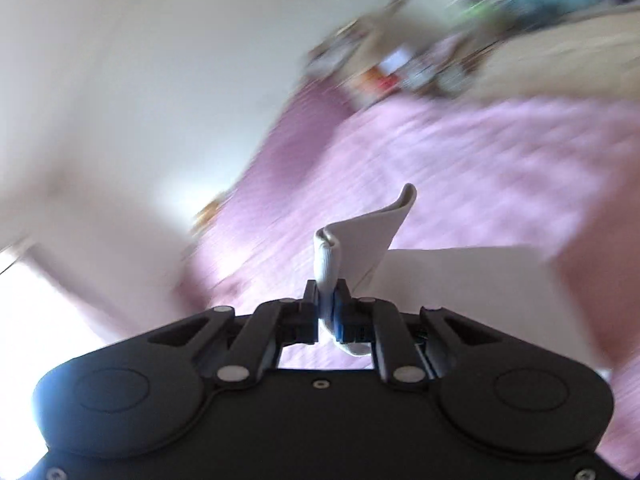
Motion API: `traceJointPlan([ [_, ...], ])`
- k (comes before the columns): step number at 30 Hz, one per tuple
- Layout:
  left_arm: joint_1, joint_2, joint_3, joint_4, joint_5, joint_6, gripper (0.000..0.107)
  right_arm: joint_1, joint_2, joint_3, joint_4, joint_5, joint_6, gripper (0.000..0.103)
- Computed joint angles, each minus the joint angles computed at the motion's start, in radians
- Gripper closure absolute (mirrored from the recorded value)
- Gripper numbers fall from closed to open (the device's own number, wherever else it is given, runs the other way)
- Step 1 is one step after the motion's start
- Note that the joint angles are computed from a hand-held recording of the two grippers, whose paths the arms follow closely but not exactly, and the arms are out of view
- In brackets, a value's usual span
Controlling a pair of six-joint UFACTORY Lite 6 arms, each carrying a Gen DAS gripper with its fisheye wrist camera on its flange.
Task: Fold small clothes
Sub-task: 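Fold the sleeve across the body and open the right gripper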
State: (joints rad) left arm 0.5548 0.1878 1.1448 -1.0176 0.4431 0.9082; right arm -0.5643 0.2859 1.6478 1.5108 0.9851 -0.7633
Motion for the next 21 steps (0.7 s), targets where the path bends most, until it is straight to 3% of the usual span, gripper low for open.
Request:
traceJointPlan([
  [6,0.057,-0.026,-0.040,-0.063,0.030,0.054,0.010,0.526,-0.127,-0.264,0.112,-0.132,-0.087,0.092],
  [8,0.081,-0.021,-0.047,-0.074,0.045,0.058,0.010,0.656,-0.056,-0.266,0.070,-0.129,-0.070,0.071],
  [10,0.108,-0.012,-0.053,-0.096,0.066,0.066,0.010,0.738,-0.016,-0.271,-0.021,-0.171,0.000,0.069],
  [13,0.145,0.012,-0.053,-0.162,0.117,0.112,0.010,0.713,-0.066,-0.391,0.010,-0.171,-0.047,0.069],
  [17,0.133,0.053,-0.047,-0.238,0.112,0.138,0.013,0.537,-0.081,-0.395,-0.117,-0.156,-0.007,0.068],
  [21,0.102,0.114,-0.024,-0.363,0.158,0.158,0.020,0.406,-0.143,-0.471,-0.269,-0.313,-0.107,0.068],
])
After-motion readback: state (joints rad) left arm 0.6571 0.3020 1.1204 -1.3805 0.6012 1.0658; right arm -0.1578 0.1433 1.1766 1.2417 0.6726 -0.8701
